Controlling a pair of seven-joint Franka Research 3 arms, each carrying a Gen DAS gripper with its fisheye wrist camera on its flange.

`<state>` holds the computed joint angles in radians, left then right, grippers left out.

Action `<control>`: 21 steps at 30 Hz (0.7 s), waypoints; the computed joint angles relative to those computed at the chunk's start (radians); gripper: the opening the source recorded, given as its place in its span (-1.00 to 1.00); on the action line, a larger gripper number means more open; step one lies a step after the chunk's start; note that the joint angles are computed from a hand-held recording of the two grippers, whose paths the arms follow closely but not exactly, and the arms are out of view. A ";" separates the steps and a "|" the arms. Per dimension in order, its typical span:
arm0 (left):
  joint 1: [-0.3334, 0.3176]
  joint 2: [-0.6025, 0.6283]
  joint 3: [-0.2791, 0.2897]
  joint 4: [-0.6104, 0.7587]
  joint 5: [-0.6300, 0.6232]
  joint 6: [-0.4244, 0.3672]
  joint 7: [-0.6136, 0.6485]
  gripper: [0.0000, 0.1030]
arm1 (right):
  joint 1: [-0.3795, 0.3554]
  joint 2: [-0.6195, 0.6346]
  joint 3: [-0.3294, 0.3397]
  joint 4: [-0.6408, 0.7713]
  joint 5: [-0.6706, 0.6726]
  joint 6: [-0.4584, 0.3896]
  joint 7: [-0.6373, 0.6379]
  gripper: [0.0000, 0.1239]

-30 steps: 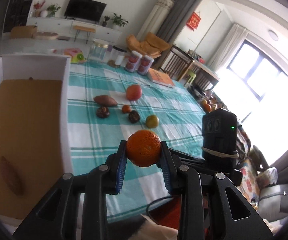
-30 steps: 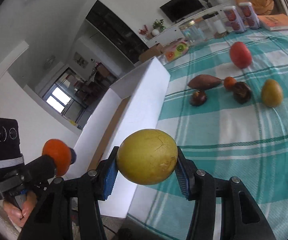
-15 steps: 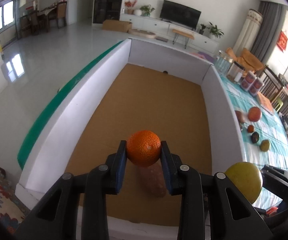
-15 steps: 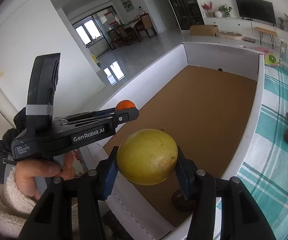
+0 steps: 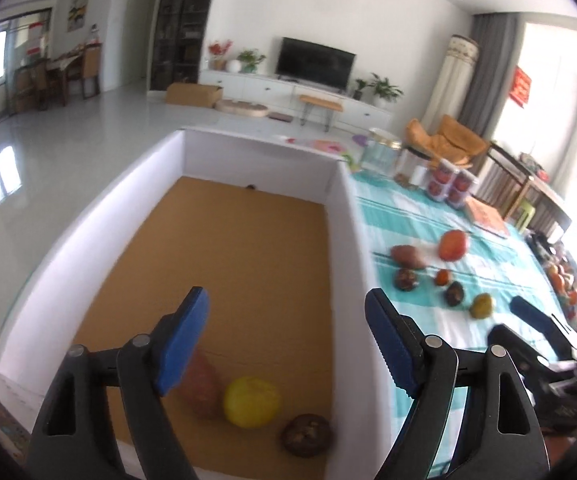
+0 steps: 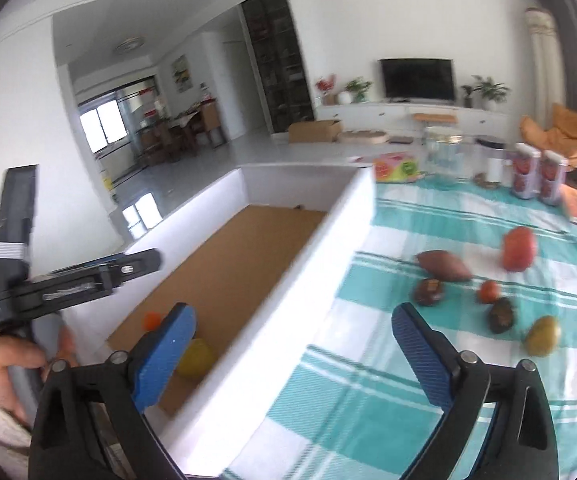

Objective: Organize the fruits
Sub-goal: 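Bring both tools back over the tablecloth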

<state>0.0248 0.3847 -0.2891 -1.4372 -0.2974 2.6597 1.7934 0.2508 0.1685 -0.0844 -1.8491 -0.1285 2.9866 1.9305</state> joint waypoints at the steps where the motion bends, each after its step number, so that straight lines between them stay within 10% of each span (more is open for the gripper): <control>1: 0.016 -0.007 -0.046 -0.004 -0.043 -0.021 0.069 0.61 | 0.031 -0.016 -0.074 -0.034 -0.096 -0.017 0.120 0.65; 8: -0.069 0.108 -0.149 0.181 -0.190 -0.403 0.257 0.65 | -0.040 -0.096 -0.234 -0.200 -0.439 -0.121 0.624 0.65; 11: -0.196 0.188 -0.082 0.253 -0.088 -0.358 0.180 0.65 | -0.110 -0.119 -0.212 -0.256 -0.394 -0.066 0.718 0.65; 21: -0.374 0.416 0.057 0.448 0.298 -0.189 -0.050 0.65 | -0.189 -0.058 -0.080 -0.141 -0.475 -0.372 0.762 0.64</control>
<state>-0.3488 0.8010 -0.2320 -0.9895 0.0007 2.4711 1.7436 0.0619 0.1100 -0.1648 -1.9897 -0.6031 2.6147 2.6924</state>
